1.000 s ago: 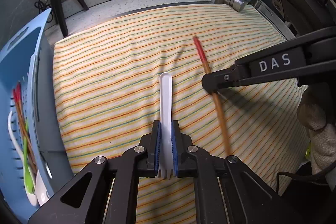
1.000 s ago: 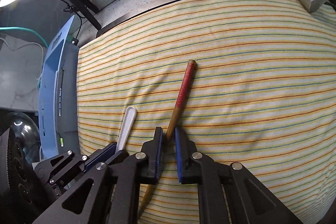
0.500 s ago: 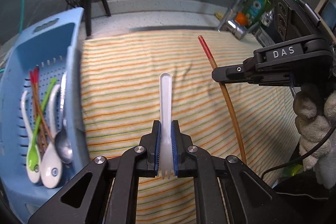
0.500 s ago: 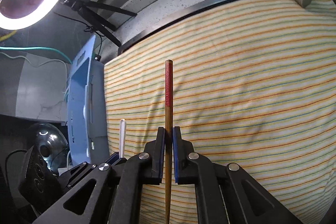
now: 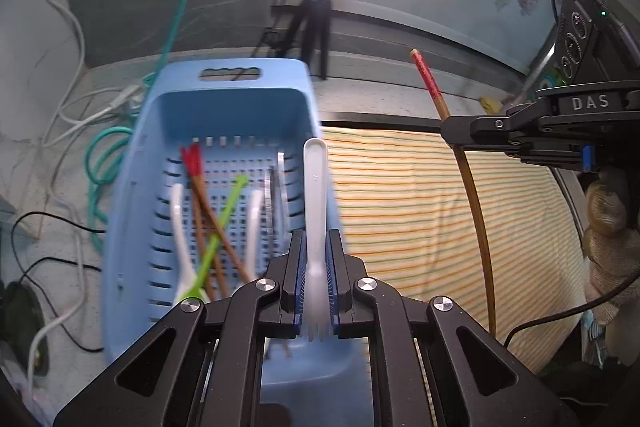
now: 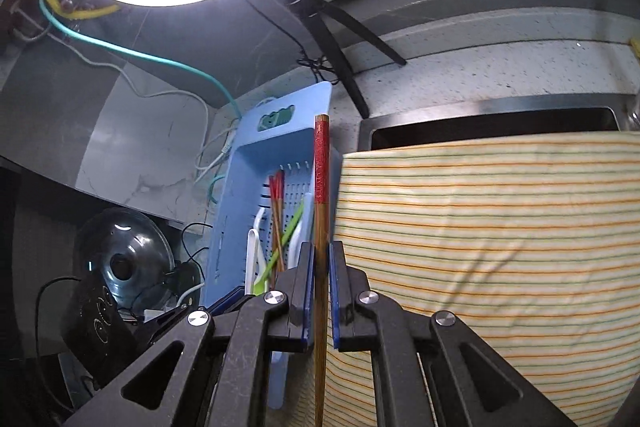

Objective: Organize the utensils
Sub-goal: 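Lift the spork with the left tool and chopstick with the right tool over the basket, then lower the spork and chopstick into the basket and open both tools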

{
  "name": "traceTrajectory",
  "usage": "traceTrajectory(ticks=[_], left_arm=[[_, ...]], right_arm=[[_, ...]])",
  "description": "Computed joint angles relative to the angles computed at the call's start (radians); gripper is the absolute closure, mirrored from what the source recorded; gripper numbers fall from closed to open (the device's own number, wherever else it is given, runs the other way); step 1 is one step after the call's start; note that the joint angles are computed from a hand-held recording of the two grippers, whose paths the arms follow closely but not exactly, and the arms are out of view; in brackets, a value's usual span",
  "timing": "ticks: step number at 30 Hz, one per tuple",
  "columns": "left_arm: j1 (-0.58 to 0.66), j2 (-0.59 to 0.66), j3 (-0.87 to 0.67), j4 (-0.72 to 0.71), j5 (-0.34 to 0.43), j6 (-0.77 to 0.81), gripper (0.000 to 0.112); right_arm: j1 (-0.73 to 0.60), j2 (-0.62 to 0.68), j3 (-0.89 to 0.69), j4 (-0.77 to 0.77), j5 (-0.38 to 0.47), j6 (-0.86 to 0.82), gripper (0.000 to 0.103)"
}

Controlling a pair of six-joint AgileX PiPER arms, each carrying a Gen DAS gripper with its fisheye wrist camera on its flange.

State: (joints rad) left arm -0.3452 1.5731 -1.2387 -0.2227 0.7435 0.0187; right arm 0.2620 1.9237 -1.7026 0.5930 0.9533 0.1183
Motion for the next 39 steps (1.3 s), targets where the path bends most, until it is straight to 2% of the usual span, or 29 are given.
traceTrajectory(ticks=[10,18,29,31,34,36,39], left_arm=[[0.109,0.043,0.004,-0.007,-0.007,0.036,0.104],[0.129,0.068,-0.009,0.005,-0.003,0.024,0.104],[0.131,0.126,-0.088,0.028,0.006,0.01,0.104],[0.13,0.133,-0.098,0.031,0.013,0.007,0.104],[0.119,0.138,-0.107,0.064,0.016,-0.023,0.092],[0.118,0.142,-0.113,0.071,0.022,-0.032,0.091],[0.116,0.147,-0.124,0.079,0.026,-0.043,0.091]], right_arm=[[0.115,0.206,-0.284,-0.051,0.072,0.087,0.097],[0.154,0.328,-0.449,-0.102,0.121,0.15,0.097],[0.161,0.412,-0.586,-0.153,0.16,0.196,0.096],[0.163,0.419,-0.603,-0.158,0.17,0.194,0.094],[0.161,0.422,-0.614,-0.165,0.182,0.187,0.092],[0.161,0.418,-0.611,-0.172,0.182,0.189,0.081],[0.159,0.403,-0.588,-0.166,0.168,0.174,0.078]])
